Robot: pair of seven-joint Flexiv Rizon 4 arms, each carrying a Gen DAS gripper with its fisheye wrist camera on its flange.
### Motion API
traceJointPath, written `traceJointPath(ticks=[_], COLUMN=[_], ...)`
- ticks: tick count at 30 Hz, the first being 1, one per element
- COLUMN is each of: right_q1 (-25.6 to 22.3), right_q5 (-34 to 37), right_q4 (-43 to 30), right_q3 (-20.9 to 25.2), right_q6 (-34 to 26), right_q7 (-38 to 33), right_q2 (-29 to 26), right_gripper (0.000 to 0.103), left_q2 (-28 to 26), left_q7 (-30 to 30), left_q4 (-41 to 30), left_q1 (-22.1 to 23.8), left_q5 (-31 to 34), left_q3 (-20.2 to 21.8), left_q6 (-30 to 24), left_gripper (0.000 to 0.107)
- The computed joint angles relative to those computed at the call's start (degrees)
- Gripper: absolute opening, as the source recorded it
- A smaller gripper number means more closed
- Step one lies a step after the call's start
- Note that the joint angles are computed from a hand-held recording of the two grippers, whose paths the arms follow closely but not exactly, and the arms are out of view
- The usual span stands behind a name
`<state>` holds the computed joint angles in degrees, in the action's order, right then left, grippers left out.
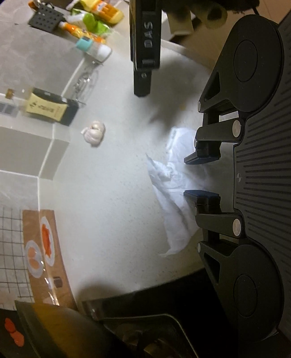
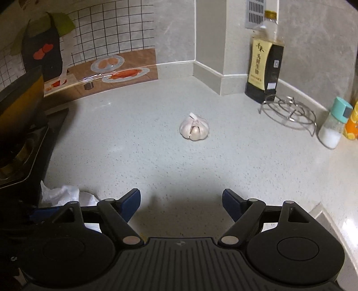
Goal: Collect trash
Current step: 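Lower left tool onto the white tissue and close on it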
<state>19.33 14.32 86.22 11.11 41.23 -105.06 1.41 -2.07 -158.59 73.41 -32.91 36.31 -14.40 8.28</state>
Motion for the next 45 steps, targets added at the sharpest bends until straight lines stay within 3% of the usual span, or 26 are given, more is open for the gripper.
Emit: traceJointPath(ticks=[7,14,18,26,28,30,35,41,43,45], right_q1=[-0.55,-1.03,-1.27,-1.32,-1.32,-1.32,-0.83,-0.57,-0.84,-1.22], right_q5=[2.62,4.21,4.45,4.02,4.43,4.75,2.72,2.74,4.63,5.94], right_q4=[-0.18,-0.57,-0.2,1.13,1.48,1.94,3.43,3.23,1.81,0.4], right_q3=[-0.54,-0.64,-0.5,-0.21,-0.23,-0.22,0.09,-0.3,-0.81,-1.19], right_q6=[-1.35,-3.53,-4.33,-3.46,-3.37,-3.1,-1.65,-2.9,-4.7,-6.35], right_q7=[-1.13,-1.09,-0.82,-1.25,-2.1,-2.96,-5.69,-8.4,-9.04,-9.99], right_q2=[-0.09,-1.14,-1.48,-1.0,-0.79,-0.63,-0.17,-0.03,-0.39,-0.88], right_gripper=[0.081,0.081,0.081,0.089,0.099,0.103,0.103,0.103,0.103,0.102], left_q2=[-0.83,-1.25,-0.6,4.17,4.46,3.93,0.64,-3.71,-3.67,-3.27], left_q7=[1.66,3.81,3.39,-2.7,-2.72,-2.12,0.59,7.74,6.97,5.52], left_q4=[-0.75,-0.82,0.37,8.22,8.54,7.52,1.89,-4.76,-4.32,-3.75], left_q1=[0.1,0.01,0.27,3.02,3.84,4.4,3.41,-0.89,-2.94,-3.99], left_q5=[-1.01,-2.25,-3.19,-5.08,-5.21,-5.11,-3.6,0.93,3.71,5.15], left_q3=[0.28,0.8,1.26,1.13,0.46,-0.38,-1.59,-1.12,-0.42,0.12], left_q6=[-0.49,0.91,2.67,12.3,12.51,11.14,3.95,-4.36,-4.49,-4.65], left_gripper=[0.03,0.046,0.047,0.046,0.045,0.045,0.046,0.046,0.047,0.03])
